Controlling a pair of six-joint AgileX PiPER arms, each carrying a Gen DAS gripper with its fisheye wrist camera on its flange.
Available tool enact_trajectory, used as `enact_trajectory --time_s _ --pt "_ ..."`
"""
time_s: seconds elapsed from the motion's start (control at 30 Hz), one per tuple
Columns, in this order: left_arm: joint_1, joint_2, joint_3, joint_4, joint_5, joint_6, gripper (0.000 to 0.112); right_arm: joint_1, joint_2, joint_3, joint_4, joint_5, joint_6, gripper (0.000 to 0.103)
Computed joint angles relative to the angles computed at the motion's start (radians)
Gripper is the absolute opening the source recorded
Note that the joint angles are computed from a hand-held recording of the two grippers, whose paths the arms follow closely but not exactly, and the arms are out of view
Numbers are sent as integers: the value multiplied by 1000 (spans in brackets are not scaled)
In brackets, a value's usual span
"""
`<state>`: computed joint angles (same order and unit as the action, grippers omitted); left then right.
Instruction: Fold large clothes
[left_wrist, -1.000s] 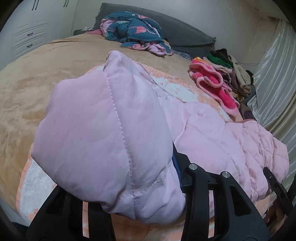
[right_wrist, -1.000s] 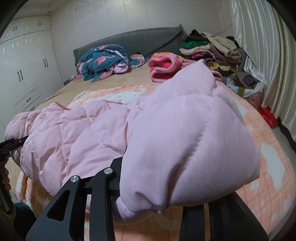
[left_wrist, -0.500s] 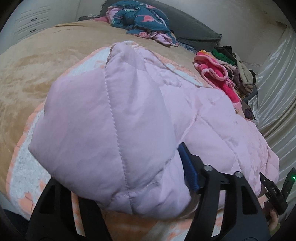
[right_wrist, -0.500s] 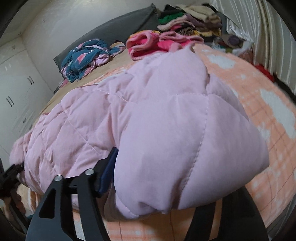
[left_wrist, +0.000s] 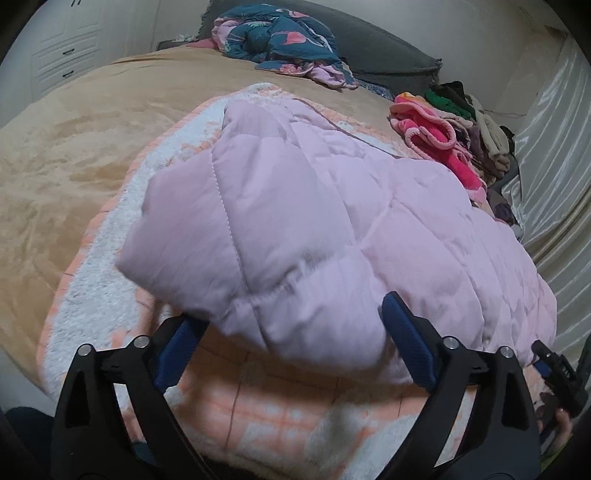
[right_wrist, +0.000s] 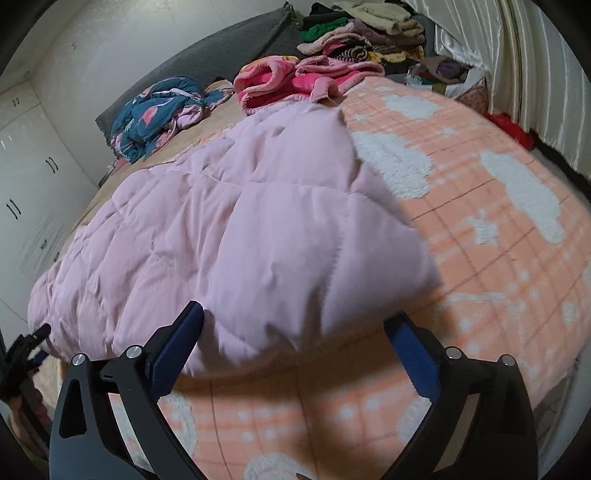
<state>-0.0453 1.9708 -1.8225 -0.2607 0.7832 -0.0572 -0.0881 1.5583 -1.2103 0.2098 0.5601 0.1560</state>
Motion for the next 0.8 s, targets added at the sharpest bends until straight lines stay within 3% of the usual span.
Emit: enact_trajectory --time_s 0.4,0.7,0.8 --pt "-25 -186 158 54 -63 30 94 113 -232 52 -275 37 163 99" --pt "-69 -300 216 96 -65 29 94 340 -280 -35 -481 117 312 99" --pt "-88 -332 241 102 -67 40 94 457 -287 -44 -616 167 445 99"
